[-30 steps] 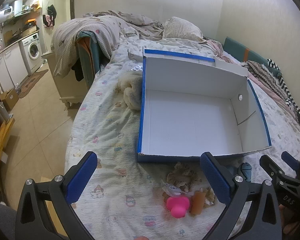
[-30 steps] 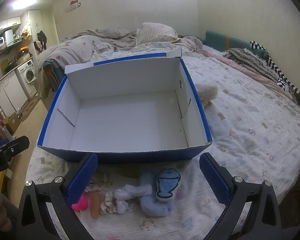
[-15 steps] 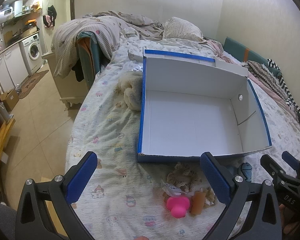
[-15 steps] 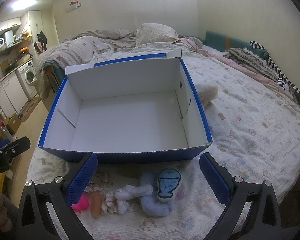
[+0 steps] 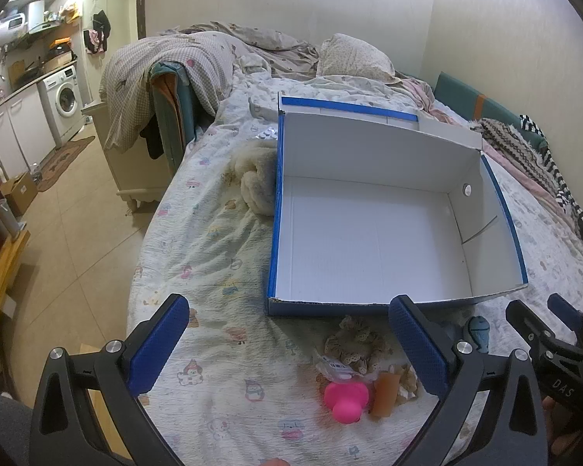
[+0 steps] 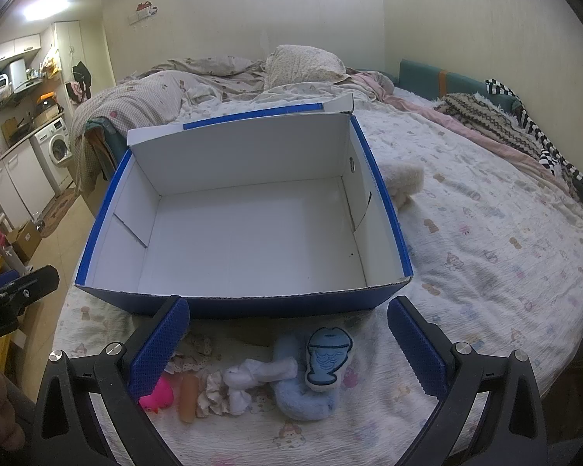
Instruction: Organize soft objects
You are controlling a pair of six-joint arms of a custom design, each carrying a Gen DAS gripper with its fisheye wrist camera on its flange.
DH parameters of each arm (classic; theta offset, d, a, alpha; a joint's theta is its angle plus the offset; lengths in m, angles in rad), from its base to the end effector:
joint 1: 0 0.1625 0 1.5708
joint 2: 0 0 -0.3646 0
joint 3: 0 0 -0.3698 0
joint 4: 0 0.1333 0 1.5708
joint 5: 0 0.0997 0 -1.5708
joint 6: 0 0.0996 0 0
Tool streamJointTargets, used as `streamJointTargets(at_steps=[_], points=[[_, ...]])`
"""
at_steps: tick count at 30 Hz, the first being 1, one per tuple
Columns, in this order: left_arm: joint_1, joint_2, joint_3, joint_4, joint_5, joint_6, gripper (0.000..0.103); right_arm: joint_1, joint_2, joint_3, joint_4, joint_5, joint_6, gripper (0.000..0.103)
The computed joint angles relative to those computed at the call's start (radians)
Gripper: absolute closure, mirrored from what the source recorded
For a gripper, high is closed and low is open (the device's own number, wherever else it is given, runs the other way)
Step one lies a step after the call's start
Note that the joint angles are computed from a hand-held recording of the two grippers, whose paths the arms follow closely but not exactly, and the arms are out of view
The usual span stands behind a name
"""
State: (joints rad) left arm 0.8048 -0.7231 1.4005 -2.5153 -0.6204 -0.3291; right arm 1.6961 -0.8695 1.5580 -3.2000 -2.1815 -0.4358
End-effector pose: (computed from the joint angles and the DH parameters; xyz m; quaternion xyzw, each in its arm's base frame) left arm -0.3121 -0.6336 0.1424 0.1315 0.8735 -0.3371 0.3255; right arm 0.1563 -0.6309 0.2386 0.1045 -0.8547 0.3856 0.3316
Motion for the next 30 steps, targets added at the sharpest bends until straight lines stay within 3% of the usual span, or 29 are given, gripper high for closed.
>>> streamJointTargets(at_steps=[14, 19, 30], points=[[0.001, -0.004, -0.005, 0.018, -0.019, 0.007, 0.000, -0.004, -0.010, 0.018, -0.017, 0.008, 0.006, 0.000], [0.001, -0.005, -0.006, 0.028, -0.017, 0.029, 0.001, -0.002, -0.009, 0.034, -0.051, 0.017, -0.033, 0.000], [0.023, -0.009, -0.008, 0.109, -0.011, -0.028, 0.001, -0.018, -0.031, 0.039, 0.015, 0.029, 0.004, 0.000]])
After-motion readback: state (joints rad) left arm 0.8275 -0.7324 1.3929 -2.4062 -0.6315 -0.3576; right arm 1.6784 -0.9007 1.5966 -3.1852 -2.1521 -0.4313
